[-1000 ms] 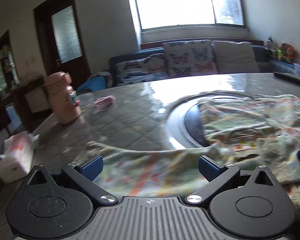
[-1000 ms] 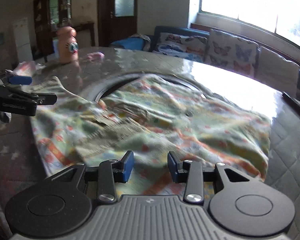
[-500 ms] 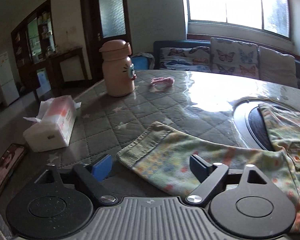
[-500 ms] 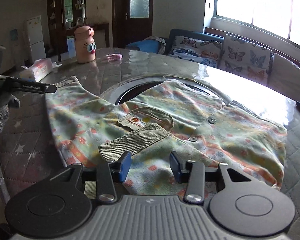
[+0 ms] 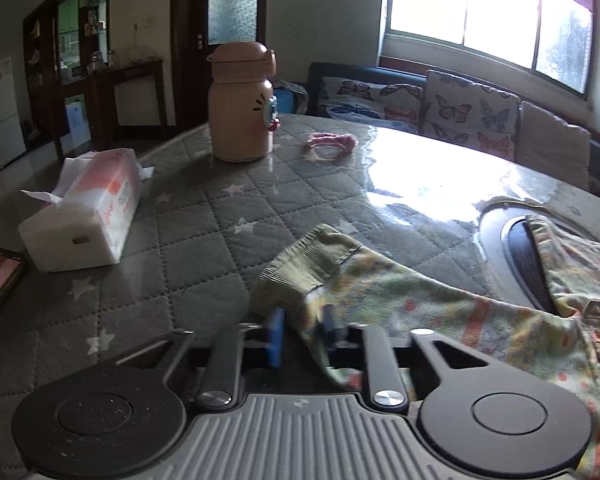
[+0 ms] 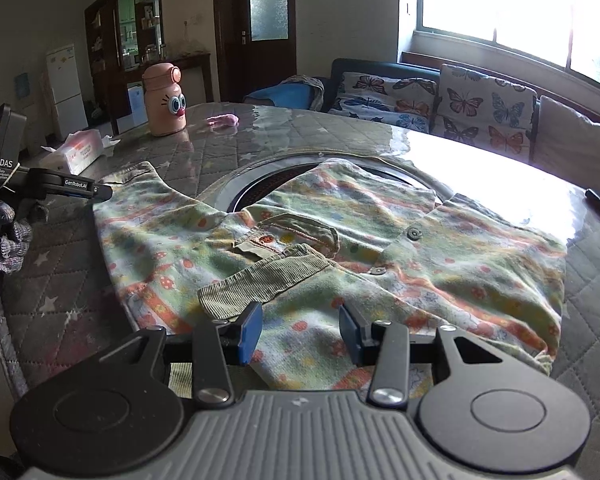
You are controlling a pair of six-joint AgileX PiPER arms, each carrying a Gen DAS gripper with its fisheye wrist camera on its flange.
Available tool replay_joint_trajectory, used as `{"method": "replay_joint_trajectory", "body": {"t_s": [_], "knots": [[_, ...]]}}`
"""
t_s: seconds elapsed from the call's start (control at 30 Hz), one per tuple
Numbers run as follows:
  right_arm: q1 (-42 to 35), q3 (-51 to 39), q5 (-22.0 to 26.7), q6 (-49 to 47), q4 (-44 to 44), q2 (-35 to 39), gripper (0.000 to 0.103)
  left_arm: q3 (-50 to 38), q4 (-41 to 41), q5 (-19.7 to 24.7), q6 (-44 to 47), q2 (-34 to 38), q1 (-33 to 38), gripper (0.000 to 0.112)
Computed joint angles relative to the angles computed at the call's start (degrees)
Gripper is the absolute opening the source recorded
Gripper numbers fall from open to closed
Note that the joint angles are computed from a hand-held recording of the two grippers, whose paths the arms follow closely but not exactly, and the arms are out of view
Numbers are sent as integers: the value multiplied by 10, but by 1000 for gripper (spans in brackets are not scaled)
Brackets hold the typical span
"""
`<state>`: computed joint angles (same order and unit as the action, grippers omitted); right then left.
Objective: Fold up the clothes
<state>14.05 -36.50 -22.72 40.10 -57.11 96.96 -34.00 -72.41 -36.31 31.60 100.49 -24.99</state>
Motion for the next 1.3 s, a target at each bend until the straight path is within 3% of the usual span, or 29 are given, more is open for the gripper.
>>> {"method": "replay_joint_trajectory", "body": {"t_s": [0.2, 0.37, 0.47, 0.83, 0.97, 1.03, 1.17, 1.3], "knots": [[-19, 15, -11, 4, -1, -14, 43, 7, 37, 12, -33, -42, -29, 8], [-64, 30, -34, 26, -15, -30, 43, -17, 60, 13, -14, -76, -105, 8], [-93, 38, -49, 41, -26, -37, 43, -45, 119, 43, -39, -77, -133, 7], [-207, 65, -91, 80, -47, -58, 43, -197, 373, 148, -174, 34, -217, 7], [-234, 66, -97, 95, -48, -57, 43, -247, 374, 200, -152, 85, -228, 10], [-246, 61, -102, 122, -65, -51, 42, -259, 384, 222, -156, 102, -229, 14], [-258, 49, -119, 176, -106, -35, 42, -223, 447, 200, -206, 90, -236, 45], [-238, 38, -119, 204, -127, -17, 42, -180, 398, 166, -151, 62, -230, 50]]}}
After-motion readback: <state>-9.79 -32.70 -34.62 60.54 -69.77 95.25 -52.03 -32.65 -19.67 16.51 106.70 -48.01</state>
